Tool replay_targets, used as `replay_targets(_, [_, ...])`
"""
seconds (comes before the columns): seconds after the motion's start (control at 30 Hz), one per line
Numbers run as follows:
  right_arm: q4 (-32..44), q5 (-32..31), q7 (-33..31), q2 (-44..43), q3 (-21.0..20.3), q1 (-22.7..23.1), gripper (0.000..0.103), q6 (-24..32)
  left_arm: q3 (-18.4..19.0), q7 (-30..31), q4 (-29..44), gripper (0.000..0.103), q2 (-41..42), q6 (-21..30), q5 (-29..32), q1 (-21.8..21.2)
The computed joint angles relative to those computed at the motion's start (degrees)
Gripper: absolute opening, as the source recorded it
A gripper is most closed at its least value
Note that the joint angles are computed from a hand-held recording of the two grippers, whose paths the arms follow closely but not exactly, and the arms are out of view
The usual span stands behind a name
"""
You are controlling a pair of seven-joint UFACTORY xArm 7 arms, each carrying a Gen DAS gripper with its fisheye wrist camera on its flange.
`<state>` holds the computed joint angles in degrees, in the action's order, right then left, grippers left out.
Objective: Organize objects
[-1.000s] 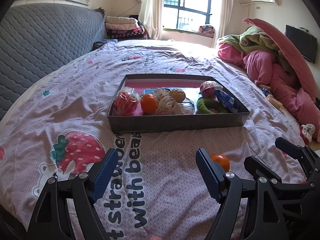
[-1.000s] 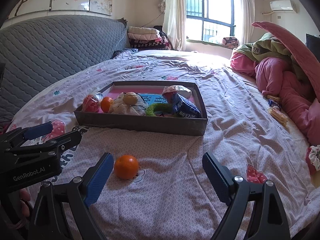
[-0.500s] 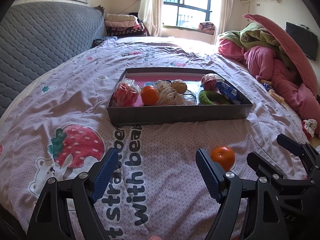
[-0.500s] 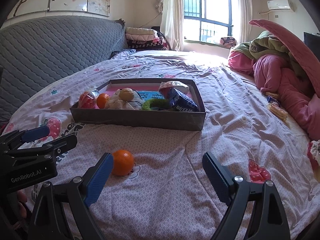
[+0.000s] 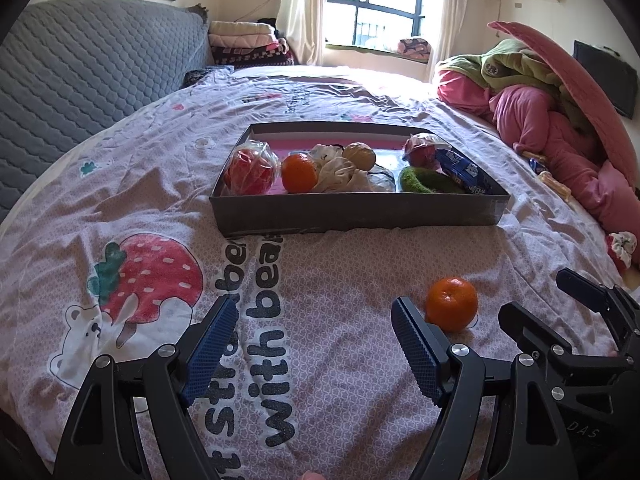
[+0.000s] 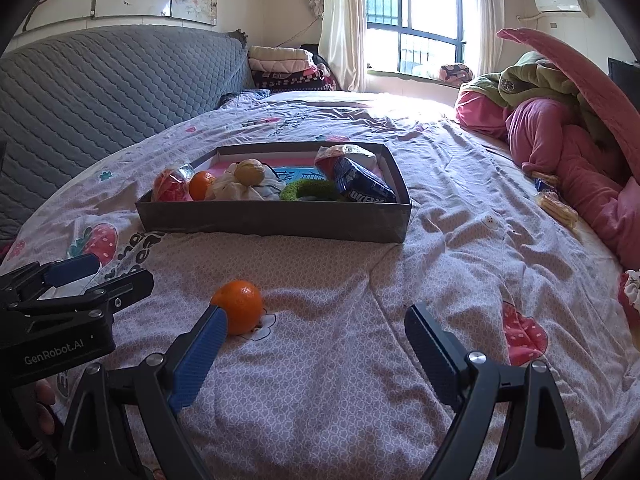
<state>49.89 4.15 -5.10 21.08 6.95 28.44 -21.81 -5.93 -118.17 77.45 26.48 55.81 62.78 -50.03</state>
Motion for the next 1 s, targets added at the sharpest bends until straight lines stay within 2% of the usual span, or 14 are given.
replay_targets(1.0, [0.4, -1.6, 1.6, 0.3, 0.1, -0.4, 0.09, 2.3, 0.6, 2.2, 0.6, 0.081, 1.0, -1.6, -1.3, 0.1])
